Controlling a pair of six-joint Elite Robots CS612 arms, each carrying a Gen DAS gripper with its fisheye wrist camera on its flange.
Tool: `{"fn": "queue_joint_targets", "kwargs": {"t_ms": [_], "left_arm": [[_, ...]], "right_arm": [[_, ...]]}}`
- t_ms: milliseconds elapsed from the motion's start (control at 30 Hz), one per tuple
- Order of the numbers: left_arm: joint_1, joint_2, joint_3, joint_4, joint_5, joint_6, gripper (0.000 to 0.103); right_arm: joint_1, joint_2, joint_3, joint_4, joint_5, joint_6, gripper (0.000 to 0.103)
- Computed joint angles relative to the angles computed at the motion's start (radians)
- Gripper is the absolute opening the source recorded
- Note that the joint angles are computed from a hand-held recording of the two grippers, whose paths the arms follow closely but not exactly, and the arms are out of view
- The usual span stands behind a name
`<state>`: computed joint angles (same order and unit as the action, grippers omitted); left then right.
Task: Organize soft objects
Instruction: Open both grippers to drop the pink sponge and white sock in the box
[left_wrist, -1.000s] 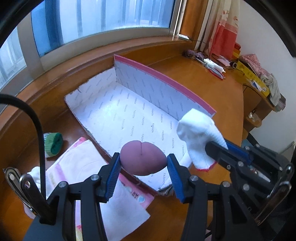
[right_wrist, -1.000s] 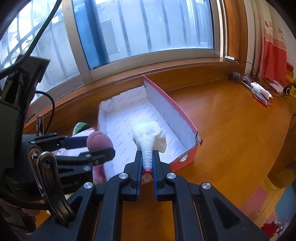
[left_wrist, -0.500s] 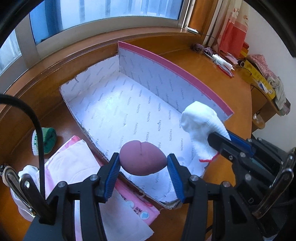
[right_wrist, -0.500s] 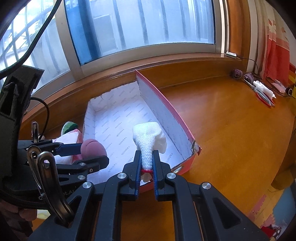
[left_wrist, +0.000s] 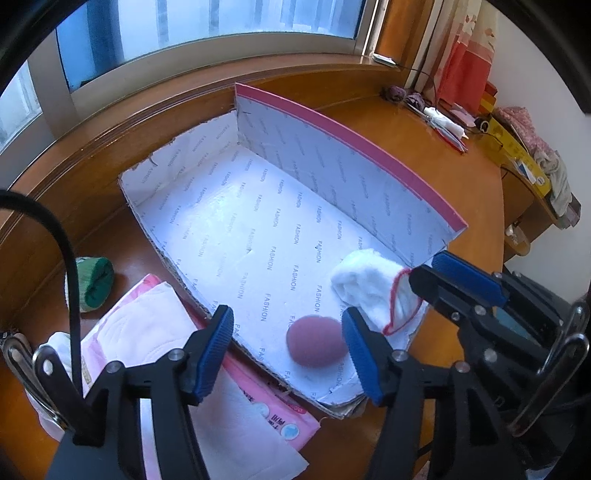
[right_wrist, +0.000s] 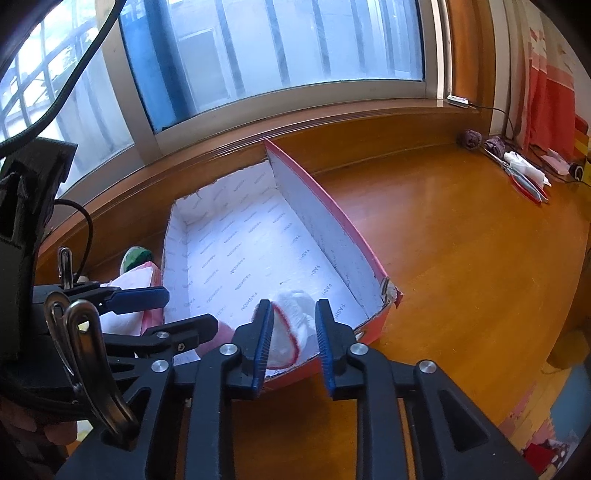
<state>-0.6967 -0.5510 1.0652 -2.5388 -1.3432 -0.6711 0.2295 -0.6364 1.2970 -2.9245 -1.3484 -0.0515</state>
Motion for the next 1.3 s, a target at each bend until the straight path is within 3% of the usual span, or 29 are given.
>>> {"fn": "queue_joint_targets", "kwargs": {"t_ms": [633,1300], "left_arm": [[-0.007,-0.026,0.038,-0.016,0.033,-0.031,0.067],[-0.03,-0.112,0.171,-0.084,0.083,-0.031,0.067]], "right_arm": [[0.0,-0.014,0.02,-0.025,0.005,-0.013,0.026],[0.017,-0.061,0.099,-0.079,-0.013,0.012,0.032]]}}
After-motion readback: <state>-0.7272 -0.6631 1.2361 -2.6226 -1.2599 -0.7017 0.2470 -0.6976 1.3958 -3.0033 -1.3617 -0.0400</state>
